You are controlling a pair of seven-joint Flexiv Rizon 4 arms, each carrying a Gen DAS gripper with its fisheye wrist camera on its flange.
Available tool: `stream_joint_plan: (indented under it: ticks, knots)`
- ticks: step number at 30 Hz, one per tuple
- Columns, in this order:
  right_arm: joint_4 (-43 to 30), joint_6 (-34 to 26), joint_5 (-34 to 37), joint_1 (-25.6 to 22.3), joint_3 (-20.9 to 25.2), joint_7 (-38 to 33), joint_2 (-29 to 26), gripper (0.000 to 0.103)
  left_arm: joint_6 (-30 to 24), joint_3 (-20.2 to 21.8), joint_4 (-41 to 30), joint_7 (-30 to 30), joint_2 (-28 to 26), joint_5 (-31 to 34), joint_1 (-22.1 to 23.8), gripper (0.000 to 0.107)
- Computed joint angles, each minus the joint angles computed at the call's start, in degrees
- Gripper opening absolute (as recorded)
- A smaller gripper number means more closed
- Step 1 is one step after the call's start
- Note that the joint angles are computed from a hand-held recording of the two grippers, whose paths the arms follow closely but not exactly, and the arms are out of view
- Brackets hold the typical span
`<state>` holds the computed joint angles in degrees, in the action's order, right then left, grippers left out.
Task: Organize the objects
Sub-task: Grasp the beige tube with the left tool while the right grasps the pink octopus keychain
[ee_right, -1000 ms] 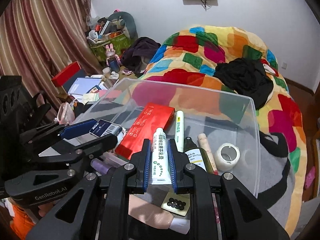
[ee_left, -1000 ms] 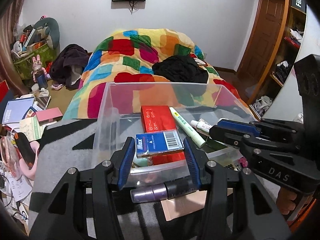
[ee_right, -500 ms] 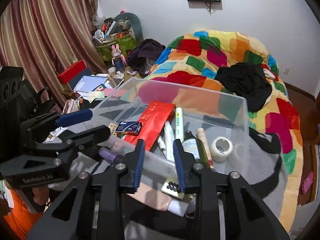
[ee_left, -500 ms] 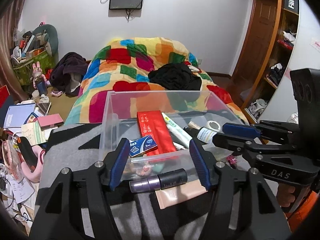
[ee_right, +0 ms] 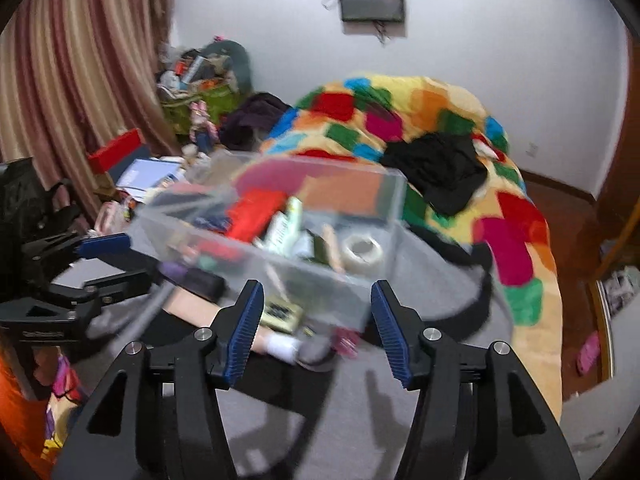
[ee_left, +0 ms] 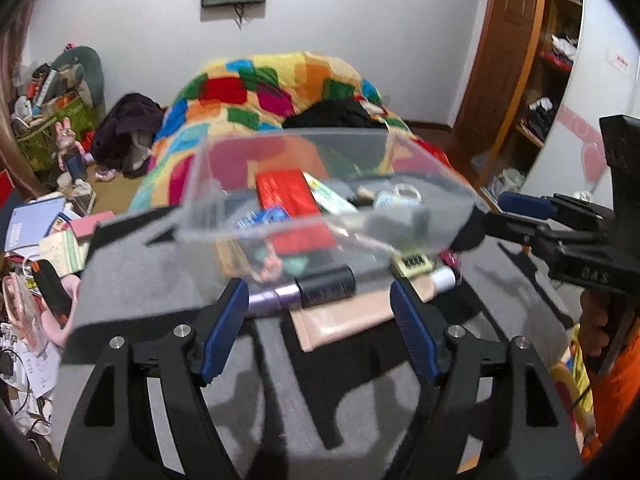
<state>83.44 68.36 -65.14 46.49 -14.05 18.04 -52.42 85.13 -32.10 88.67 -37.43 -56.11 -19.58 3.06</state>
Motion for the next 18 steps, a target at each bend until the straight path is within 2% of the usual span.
stream_joint_plan:
  ticks: [2, 6, 9, 11, 16, 18]
  knots:
    - [1.3, 0.4, 1.5, -0.9, 0.9, 0.7, 0.0, 0.052, -1.4, 1.8, -0.8, -0.4, -0.1, 0.2, -1.6, 0.073]
    - [3.3, 4.3, 3.8, -2.0, 1.0, 2.2, -0.7, 0.052, -8.6, 3.5, -2.9, 1.4, -0.1, -0.6, -3.7, 0.073]
    - [3.3, 6.2, 6.0, -2.1, 0.9, 1.1, -1.5, 0.052, -10.5, 6.4, -4.7, 2.4, -0.2, -0.9, -6.9, 0.073]
    - [2.6, 7.2, 8.2, -2.5, 1.4, -1.3, -2.5, 0.052, -12.0, 7.9, -5.7, 3.1, -0.3, -1.0, -8.5, 0.073]
    - [-1.0, 4.7, 15.0, -4.0, 4.9, -10.2, -4.9, 0.052, -14.4, 11.9, -8.5, 4.4, -1.0, 0.0, -12.6, 0.073]
    - [-2.2, 3.7, 17.4, -4.5, 6.0, -13.3, -5.7, 0.046, -15.6, 14.6, -10.9, 3.4, -2.0, 0.8, -14.8, 0.073]
